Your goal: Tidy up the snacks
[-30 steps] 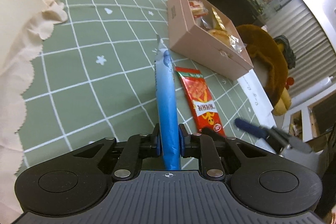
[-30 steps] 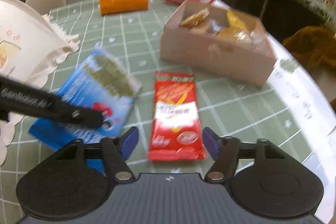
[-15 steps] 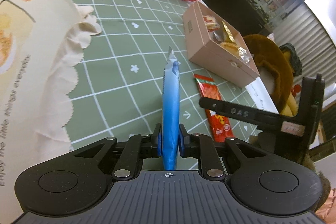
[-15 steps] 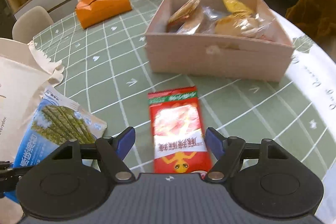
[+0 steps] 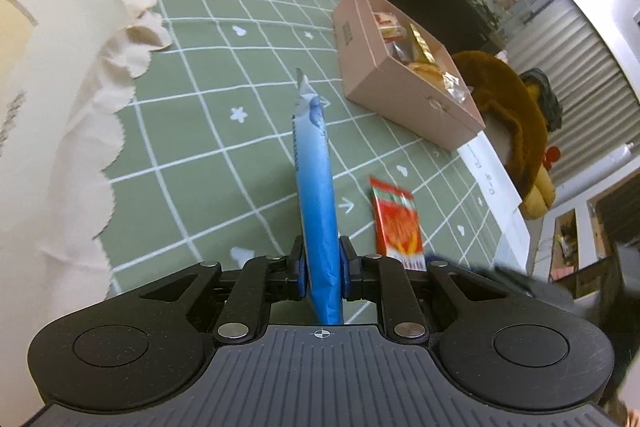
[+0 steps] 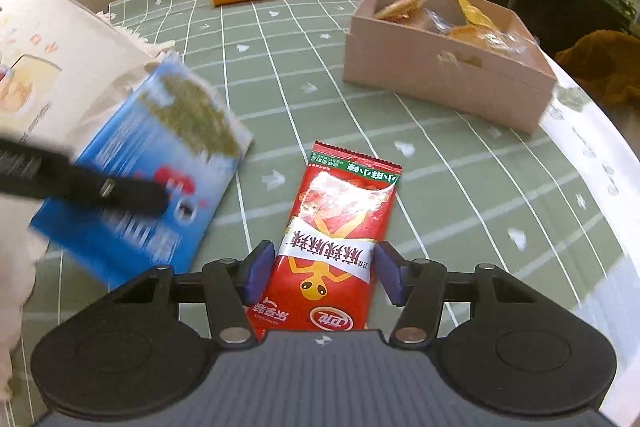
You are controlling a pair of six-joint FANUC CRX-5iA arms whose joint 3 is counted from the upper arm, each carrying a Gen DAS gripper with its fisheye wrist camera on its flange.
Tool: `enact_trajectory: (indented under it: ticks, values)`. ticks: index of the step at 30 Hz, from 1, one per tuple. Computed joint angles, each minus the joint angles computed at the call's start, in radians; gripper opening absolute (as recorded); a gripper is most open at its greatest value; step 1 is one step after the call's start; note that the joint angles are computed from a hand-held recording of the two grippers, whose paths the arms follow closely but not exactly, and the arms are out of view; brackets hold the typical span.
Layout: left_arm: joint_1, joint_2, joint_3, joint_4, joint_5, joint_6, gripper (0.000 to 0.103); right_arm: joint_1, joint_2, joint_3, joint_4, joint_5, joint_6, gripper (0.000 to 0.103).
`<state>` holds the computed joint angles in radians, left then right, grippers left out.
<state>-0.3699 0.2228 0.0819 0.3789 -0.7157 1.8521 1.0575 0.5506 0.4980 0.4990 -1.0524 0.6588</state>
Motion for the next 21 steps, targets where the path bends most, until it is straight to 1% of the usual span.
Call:
enact_trajectory:
  ticks: [3, 5, 6, 7, 8, 11, 13, 15, 17, 19, 21]
  values:
    - [-0.007, 0.034, 0.054, -0.047, -0.01, 0.008, 0.02, 0.009, -0.045, -0.073, 0.015, 0.017, -0.047, 0.057]
    - [-0.01, 0.052, 0.083, -0.075, -0.013, 0.004, 0.021, 0.013, -0.063, -0.104, 0.021, 0.024, -0.06, 0.06]
    - [-0.009, 0.054, 0.082, -0.071, -0.003, -0.009, 0.021, 0.012, -0.073, -0.119, 0.018, 0.033, -0.073, 0.064]
    - [-0.008, 0.056, 0.079, -0.061, 0.009, -0.022, 0.02, 0.01, -0.08, -0.13, 0.019, 0.037, -0.086, 0.067]
    - [-0.009, 0.057, 0.076, -0.052, 0.017, -0.026, 0.02, 0.009, -0.08, -0.131, 0.021, 0.034, -0.093, 0.068]
    - [-0.002, 0.051, 0.049, 0.0, 0.028, -0.037, 0.019, 0.005, -0.064, -0.112, 0.02, 0.021, -0.099, 0.077]
    - [0.001, 0.044, 0.027, 0.036, 0.033, -0.053, 0.019, 0.005, -0.054, -0.102, 0.028, 0.016, -0.111, 0.078]
    - [-0.002, 0.039, 0.024, 0.027, 0.024, -0.046, 0.019, 0.005, -0.046, -0.094, 0.036, 0.016, -0.121, 0.078]
    - [-0.004, 0.029, 0.012, 0.034, 0.022, -0.049, 0.019, 0.004, -0.039, -0.086, 0.038, 0.013, -0.123, 0.075]
    - [-0.008, 0.02, 0.005, 0.036, 0.018, -0.055, 0.019, 0.007, -0.043, -0.086, 0.036, 0.019, -0.105, 0.053]
    - [-0.017, 0.014, 0.004, 0.026, 0.01, -0.048, 0.019, 0.012, -0.042, -0.069, 0.017, 0.003, -0.063, 0.05]
